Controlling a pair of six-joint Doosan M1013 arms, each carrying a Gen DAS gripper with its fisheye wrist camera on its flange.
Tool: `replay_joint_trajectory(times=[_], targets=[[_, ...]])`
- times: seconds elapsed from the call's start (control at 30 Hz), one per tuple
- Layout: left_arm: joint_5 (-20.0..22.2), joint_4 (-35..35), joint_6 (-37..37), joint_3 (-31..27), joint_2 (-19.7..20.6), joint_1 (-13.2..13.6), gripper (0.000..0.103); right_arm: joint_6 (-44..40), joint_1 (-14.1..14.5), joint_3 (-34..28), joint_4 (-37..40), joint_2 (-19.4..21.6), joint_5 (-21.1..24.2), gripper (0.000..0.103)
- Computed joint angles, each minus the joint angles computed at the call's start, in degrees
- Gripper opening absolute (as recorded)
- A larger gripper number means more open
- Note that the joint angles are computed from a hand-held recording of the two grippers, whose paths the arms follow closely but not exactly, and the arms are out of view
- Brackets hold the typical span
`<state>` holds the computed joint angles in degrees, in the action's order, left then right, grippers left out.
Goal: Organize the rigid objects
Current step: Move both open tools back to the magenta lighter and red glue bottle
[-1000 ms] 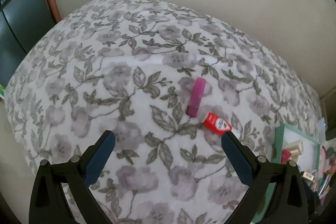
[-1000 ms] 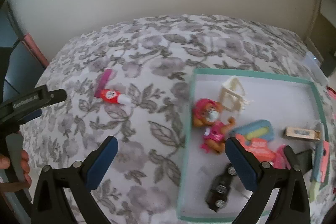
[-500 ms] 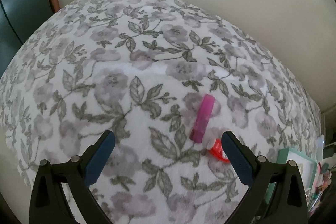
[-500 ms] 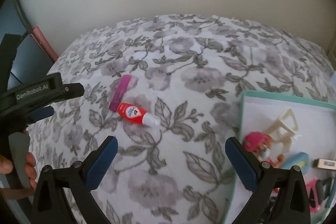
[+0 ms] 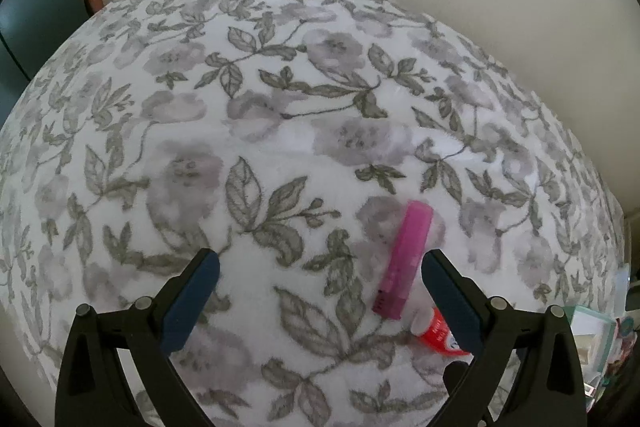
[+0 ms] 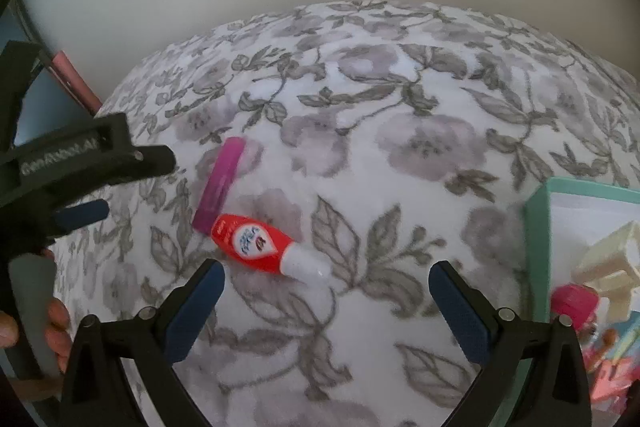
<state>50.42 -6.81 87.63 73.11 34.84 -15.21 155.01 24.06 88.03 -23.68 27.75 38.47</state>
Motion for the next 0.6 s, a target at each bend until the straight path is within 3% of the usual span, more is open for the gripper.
replay_joint_trajectory(times=[0.3, 0.6], targets=[[-0.50, 2.22, -2.43, -0.65, 0.58, 0.82, 0.101, -1.03, 0.59, -4.32, -1.02, 3.27, 2.78, 0.103], [-0.50, -0.11, -0.85, -0.88, 0.74, 1.27, 0.101, -0.92, 1.49, -7.51, -3.40, 5.65, 7.88, 0.103]])
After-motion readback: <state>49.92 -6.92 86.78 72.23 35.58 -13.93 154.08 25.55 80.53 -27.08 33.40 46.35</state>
